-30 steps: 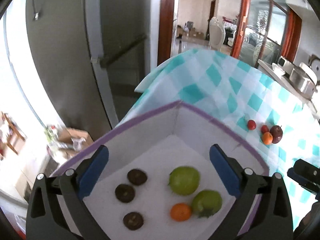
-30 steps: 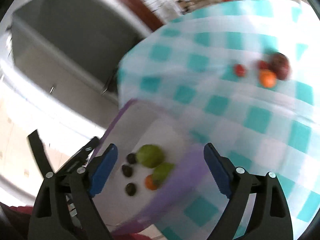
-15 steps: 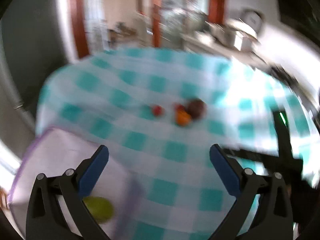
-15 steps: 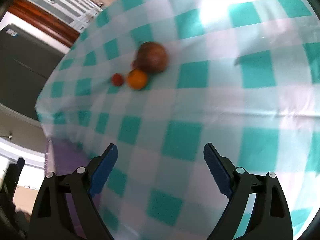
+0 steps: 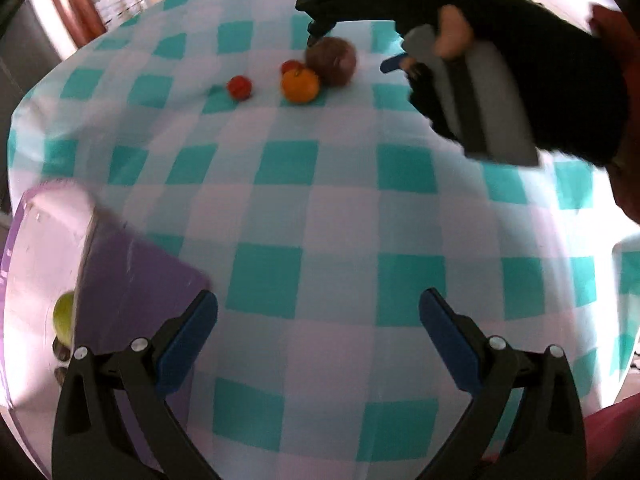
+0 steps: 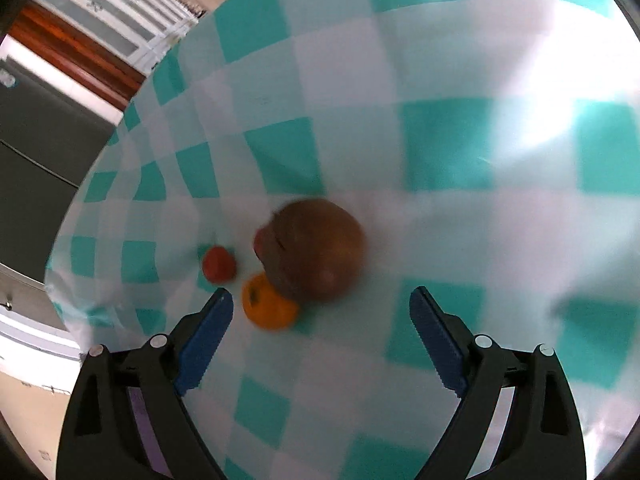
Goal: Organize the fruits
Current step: 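Grasp the brown apple with the right gripper while the left grasps the orange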
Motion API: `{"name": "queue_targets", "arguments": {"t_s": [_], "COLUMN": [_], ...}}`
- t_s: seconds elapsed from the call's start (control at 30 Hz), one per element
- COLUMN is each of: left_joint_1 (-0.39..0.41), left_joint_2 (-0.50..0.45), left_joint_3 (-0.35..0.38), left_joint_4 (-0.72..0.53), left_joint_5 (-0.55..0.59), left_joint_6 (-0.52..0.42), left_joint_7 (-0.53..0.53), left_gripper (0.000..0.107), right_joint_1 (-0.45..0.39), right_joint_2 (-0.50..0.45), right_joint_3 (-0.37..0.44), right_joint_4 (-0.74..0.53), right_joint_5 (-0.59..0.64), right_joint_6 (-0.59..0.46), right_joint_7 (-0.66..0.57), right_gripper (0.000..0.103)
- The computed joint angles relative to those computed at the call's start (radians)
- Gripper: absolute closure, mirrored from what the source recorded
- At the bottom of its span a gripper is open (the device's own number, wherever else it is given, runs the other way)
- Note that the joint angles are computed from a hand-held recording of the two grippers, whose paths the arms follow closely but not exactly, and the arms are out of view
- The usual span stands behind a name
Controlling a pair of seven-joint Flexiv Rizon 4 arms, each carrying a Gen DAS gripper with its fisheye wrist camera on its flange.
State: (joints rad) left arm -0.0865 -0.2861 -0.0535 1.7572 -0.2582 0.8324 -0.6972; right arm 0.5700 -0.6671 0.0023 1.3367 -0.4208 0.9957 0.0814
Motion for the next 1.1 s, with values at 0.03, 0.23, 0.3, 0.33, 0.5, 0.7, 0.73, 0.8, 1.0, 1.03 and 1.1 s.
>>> {"name": "queue_targets", "arguments": {"t_s": [0.03,0.23,0.3,0.33,0.5,0.7,0.73,0.8,1.0,1.03,1.1], "left_joint_1": [-0.002,0.004,0.004,0.004,0.001,-0.01,-0.014,-0.027,-0.1,-0.111,-0.126], "left_joint_2": [0.002,0.007,0.013,0.014,0.008,-0.045,-0.07,-0.124,-0.351,-0.395,-0.461], "left_joint_3": [0.005,0.021,0.021,0.021,0.016,0.0,-0.005,-0.012,0.0,0.005,0.009], "left_joint_4": [-0.002,0.001,0.007,0.009,0.005,-0.07,-0.104,-0.171,-0.465,-0.53,-0.631], "left_joint_5": [0.009,0.041,0.05,0.053,0.057,0.038,0.028,0.019,0.072,0.084,0.098], "left_joint_6": [-0.001,-0.002,-0.008,-0.009,-0.019,-0.076,-0.096,-0.117,-0.141,-0.155,-0.174], "left_joint_7": [-0.014,-0.049,-0.053,-0.053,-0.059,-0.118,-0.147,-0.209,-0.439,-0.477,-0.53], "left_gripper": [0.006,0.006,0.006,0.006,0.006,0.006,0.006,0.006,0.006,0.006,0.006], "right_joint_1": [-0.011,-0.023,-0.024,-0.021,-0.017,0.024,0.033,0.035,0.024,0.023,0.024], "right_joint_2": [-0.029,-0.093,-0.098,-0.095,-0.07,0.054,0.088,0.139,0.26,0.271,0.286], "right_joint_3": [0.012,0.018,0.017,0.011,-0.002,-0.043,-0.045,-0.029,0.04,0.048,0.058], "right_joint_4": [-0.046,-0.148,-0.15,-0.141,-0.085,0.122,0.169,0.24,0.413,0.434,0.463], "right_joint_5": [0.011,0.053,0.059,0.056,0.045,-0.036,-0.061,-0.092,-0.171,-0.186,-0.223], "right_joint_6": [-0.03,-0.11,-0.113,-0.108,-0.053,-0.002,-0.012,-0.022,-0.051,-0.041,-0.029], "right_joint_7": [-0.03,-0.084,-0.098,-0.099,-0.099,0.016,0.033,0.067,0.138,0.153,0.175], "right_gripper": [0.015,0.015,0.016,0.019,0.037,0.037,0.037,0.037,0.038,0.037,0.037]}}
